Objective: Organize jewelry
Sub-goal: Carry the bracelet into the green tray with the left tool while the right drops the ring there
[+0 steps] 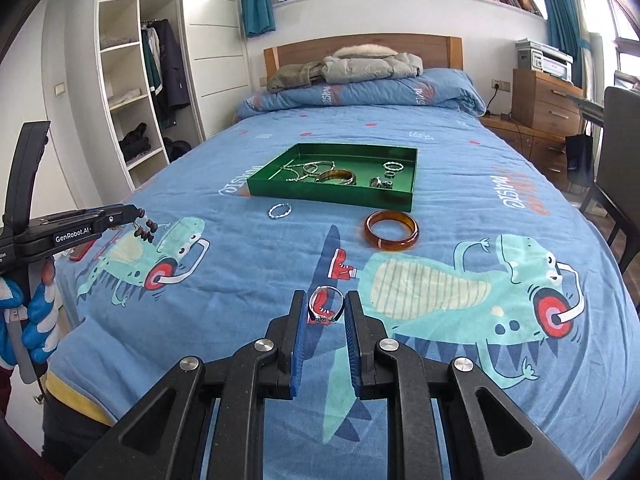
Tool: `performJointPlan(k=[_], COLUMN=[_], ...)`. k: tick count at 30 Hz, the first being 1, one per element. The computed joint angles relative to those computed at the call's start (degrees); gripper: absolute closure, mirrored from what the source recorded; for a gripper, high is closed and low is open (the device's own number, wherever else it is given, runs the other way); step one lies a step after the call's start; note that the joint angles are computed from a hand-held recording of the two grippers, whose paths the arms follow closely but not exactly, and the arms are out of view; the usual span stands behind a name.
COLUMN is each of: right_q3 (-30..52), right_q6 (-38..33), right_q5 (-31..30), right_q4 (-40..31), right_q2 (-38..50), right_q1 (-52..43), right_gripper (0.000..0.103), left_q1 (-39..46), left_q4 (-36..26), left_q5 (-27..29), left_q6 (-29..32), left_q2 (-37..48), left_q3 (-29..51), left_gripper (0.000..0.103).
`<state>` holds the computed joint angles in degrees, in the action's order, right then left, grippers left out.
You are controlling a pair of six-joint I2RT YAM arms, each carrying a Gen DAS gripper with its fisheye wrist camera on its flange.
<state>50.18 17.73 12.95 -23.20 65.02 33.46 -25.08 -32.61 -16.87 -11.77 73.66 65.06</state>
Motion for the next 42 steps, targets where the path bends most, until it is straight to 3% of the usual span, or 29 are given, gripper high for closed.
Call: performJointPlan(k=[26,33,42], right_q3=[4.3,7.5,18.2], right_q6=[1.2,-1.9,-8.3], right_q5=[11.2,8.7,-0.5], right_q4=[-7.0,-5.6,-0.6], right_q2=[-10.0,-6.9,5.0], right_q1=[10.1,7.0,-2.5], right_gripper=[0.085,0.085,0.085], left_q1=[-8.5,-8.0,-2.7], left_q4=[-4.5,-1.7,1.6], left_q5=[-6.6,-6.5,-2.8], left_q6=[-2.0,1.7,7.7], left_q2=[-10.1,-5.0,10.0], left_q3=[0.5,6.0,21.4], left_gripper=[0.082,0.082,0.082])
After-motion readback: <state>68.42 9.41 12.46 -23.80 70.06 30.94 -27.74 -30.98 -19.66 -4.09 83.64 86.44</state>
